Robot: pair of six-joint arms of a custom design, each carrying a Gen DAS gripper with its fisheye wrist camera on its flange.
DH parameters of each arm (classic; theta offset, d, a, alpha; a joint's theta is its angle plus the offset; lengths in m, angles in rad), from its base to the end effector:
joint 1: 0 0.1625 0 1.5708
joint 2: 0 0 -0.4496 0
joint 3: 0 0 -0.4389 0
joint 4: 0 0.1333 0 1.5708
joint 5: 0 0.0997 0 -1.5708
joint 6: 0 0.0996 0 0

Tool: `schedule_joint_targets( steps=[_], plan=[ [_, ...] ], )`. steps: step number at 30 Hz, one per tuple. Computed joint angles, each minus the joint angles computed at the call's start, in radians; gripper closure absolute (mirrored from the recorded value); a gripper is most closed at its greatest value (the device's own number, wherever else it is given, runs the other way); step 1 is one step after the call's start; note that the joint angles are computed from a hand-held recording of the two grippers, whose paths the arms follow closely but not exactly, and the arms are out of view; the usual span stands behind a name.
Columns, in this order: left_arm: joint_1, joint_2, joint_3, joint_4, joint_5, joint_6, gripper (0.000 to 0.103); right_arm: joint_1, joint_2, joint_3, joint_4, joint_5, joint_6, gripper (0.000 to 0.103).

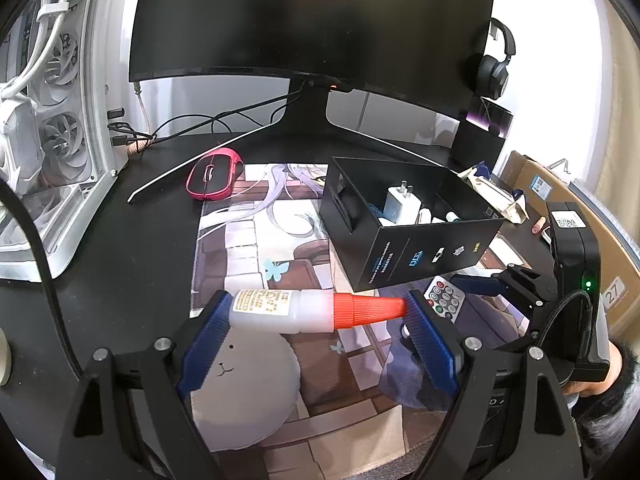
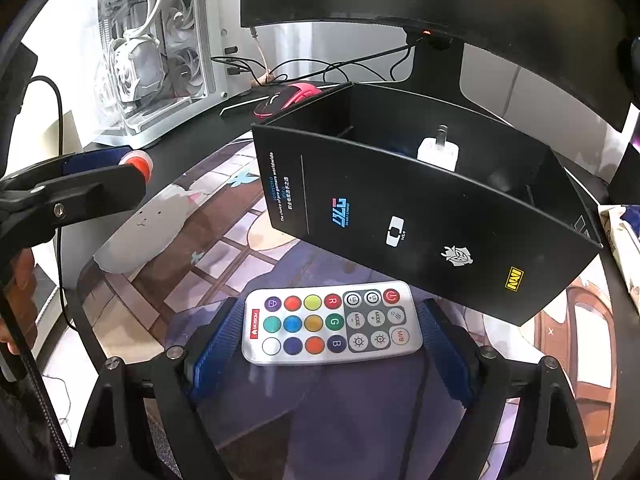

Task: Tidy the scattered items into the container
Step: 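Grasp the white IR remote with the right gripper while left holds the glue bottle, then carry the remote with right and the glue bottle with left over the black box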

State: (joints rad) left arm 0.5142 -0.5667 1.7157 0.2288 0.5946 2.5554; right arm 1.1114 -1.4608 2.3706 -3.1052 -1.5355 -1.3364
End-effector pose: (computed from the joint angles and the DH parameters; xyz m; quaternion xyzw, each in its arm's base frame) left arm -0.3047 -0.4200 -0.0704 0.1609 0.8654 -0.3997 0.2557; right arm -0.0804 -0.4711 0.2405 0.4089 -0.8592 0.2046 0.2298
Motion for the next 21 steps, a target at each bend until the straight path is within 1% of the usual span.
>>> schedule_joint_targets(
  steps=[5,9,21],
  plan=[
    [-0.008,0.010,-0.011,0.011,-0.012,0.001,0.017,-0.020,-0.031,0.005,0.039,0.025,-0.014,0.015],
    [-0.018,0.022,-0.027,0.020,-0.015,0.014,0.017,-0.041,-0.069,0.002,0.082,0.061,-0.026,0.015],
    [-0.022,0.042,-0.061,0.041,-0.023,0.028,0.017,-0.078,-0.160,-0.012,0.147,0.154,-0.050,0.015]
  ],
)
